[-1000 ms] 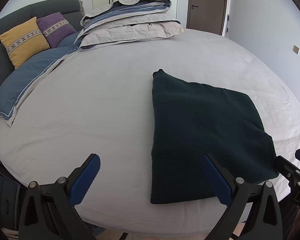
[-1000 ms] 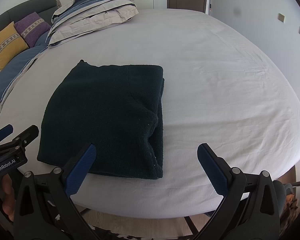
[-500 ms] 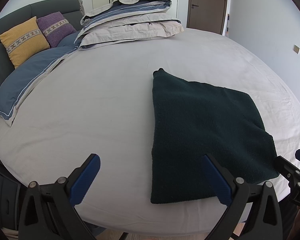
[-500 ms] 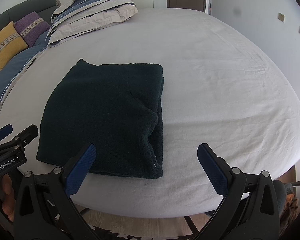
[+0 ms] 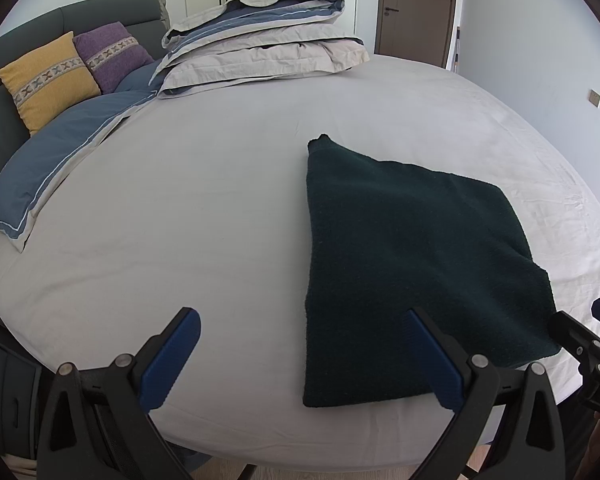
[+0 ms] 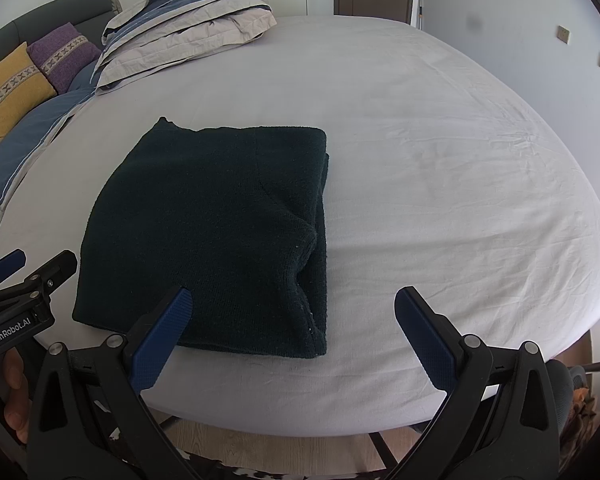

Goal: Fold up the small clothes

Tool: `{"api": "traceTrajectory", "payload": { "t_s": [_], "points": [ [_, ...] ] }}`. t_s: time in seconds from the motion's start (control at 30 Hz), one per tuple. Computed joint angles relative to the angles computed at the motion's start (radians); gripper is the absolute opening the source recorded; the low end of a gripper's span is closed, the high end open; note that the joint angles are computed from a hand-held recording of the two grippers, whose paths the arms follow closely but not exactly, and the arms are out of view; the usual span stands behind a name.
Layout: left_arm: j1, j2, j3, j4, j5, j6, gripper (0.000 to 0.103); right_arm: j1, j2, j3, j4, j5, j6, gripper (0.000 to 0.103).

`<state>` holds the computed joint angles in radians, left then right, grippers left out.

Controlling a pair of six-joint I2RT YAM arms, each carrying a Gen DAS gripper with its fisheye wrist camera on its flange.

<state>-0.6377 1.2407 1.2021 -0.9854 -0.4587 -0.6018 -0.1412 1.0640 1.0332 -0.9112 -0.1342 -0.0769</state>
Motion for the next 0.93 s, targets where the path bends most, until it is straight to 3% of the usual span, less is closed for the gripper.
{"api": "traceTrajectory", "payload": {
  "t_s": [0.93],
  "points": [
    [0.036,-0.015,-0.020,0.013,0.019,0.037,0.103,0.001,-0.008,-0.010,-0.004,0.000,0.000,0.103]
  ]
}}
